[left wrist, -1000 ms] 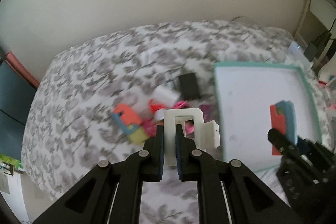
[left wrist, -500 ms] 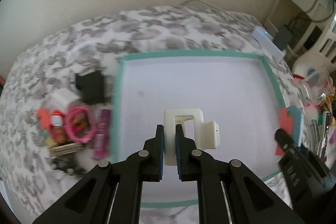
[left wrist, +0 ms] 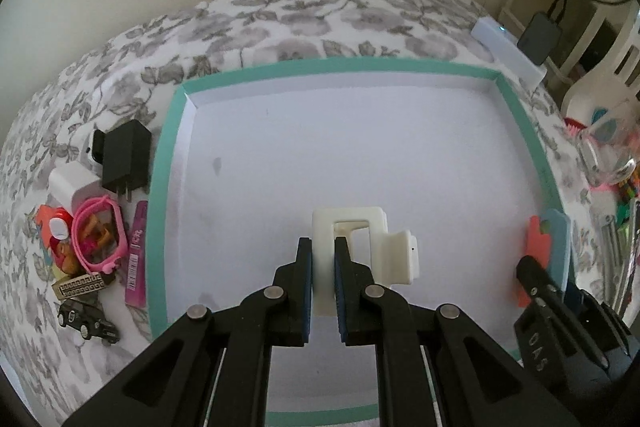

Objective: Organize rigid objects
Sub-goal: 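Carry the adapter and block into the teal-rimmed tray and open both tools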

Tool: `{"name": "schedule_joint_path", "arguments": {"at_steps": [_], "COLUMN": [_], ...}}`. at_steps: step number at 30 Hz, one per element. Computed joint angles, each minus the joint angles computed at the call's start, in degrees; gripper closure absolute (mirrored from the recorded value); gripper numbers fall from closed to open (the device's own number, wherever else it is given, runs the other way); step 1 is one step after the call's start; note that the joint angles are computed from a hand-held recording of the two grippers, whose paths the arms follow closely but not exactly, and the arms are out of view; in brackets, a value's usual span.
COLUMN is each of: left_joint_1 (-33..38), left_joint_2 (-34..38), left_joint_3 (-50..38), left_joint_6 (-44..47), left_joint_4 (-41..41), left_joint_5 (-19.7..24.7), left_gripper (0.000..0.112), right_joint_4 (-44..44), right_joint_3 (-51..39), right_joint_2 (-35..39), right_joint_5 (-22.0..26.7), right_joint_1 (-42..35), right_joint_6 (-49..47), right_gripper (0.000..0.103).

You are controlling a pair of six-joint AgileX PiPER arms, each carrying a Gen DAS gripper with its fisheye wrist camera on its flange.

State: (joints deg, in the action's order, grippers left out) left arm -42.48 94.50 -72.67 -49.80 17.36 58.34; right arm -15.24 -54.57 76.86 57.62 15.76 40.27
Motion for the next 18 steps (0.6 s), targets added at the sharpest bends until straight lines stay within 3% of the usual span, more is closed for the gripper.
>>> {"name": "schedule_joint_path", "arguments": {"at_steps": [10,12,14,16,18], "left_joint_1": [-0.9,-0.5,-0.4,0.2,0.6], "left_joint_2": [0.3,0.2,0.2,-0.2,-0.5], "left_joint_3": [0.5,0.6,0.4,0.7,0.7], "left_joint_6": [-0.1,0.4,0.4,0.4,0.5], "left_joint_4": [0.9,0.4,0.2,-0.7,-1.2], "left_joint_5": [-0.4,-0.6,-0.1,-0.6,-0.6], "left_gripper": [0.101,0.091,0.051,0.039,0.039], "right_joint_4": [-0.3,-1.0,-2.4,-3.1,-3.4], "right_joint_3": [0.1,-0.1,-0.7,-1.0,-1.1], "right_joint_2": [-0.2,0.0,0.5,0.9,1.0], "right_joint_5": [-0.1,0.3,1.2,1.6,1.8], "right_joint_1": [-0.5,-0.2,0.8,1.3,1.5], "right_joint_6": [-0.7,-0.1,0.5,0.7,0.9], "right_gripper": [0.080,0.079,0.078,0.078,0.075]}}
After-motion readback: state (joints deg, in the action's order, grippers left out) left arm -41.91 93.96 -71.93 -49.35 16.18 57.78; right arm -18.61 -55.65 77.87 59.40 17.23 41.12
